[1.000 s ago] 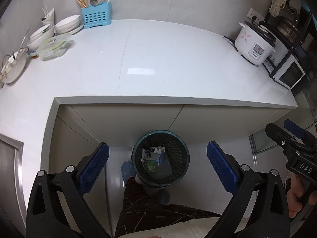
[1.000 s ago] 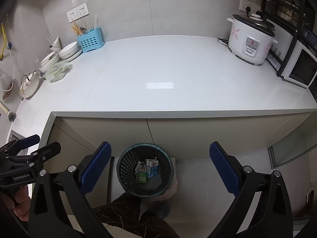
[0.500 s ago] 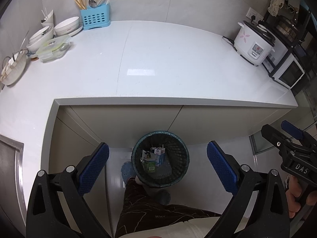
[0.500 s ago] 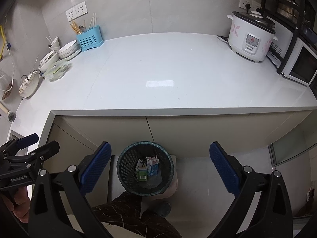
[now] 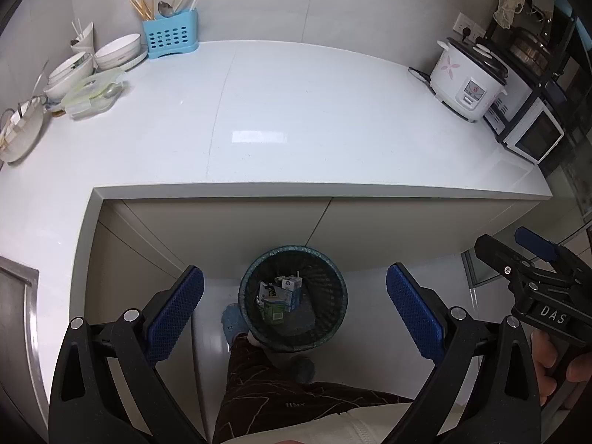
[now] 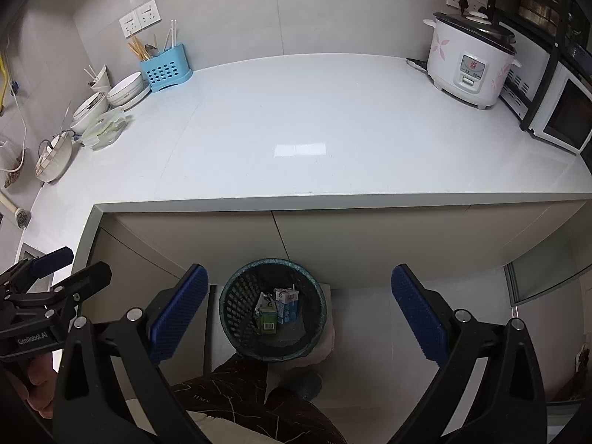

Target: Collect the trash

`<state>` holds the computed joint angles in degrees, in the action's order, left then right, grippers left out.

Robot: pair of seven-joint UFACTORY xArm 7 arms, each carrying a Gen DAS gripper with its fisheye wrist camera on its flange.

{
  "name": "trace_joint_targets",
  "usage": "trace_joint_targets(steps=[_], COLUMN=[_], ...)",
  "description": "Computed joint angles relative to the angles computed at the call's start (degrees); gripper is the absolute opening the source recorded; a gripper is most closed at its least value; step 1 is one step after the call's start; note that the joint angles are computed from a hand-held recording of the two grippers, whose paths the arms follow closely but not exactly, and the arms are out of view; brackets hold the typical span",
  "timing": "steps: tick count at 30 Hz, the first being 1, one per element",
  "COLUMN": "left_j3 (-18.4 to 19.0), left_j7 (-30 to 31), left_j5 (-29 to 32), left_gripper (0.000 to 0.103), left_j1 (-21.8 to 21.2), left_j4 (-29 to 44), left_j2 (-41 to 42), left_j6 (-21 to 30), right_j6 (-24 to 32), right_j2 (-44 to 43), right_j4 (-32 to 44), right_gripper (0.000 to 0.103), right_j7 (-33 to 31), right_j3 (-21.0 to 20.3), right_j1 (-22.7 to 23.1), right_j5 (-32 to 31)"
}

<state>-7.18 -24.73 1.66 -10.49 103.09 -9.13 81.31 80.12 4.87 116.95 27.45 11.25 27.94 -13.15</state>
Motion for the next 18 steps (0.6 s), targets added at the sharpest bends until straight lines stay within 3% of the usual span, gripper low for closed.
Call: trace_joint_targets(steps=[18], left_j3=[-0.3], left_j7=[0.3], left_j5=[0.8], left_gripper=[0.096], left_j1=[-0.4], left_j4=[0.1], left_j2=[0.2], left_j6=[-0.6], right_j6=[0.2], right_j2=[0.1], right_j4=[0.2], right_gripper=[0.095], right_j7=[-0.4], right_j3=[-0.1], right_j1=[-0.4], right_j5=[0.2])
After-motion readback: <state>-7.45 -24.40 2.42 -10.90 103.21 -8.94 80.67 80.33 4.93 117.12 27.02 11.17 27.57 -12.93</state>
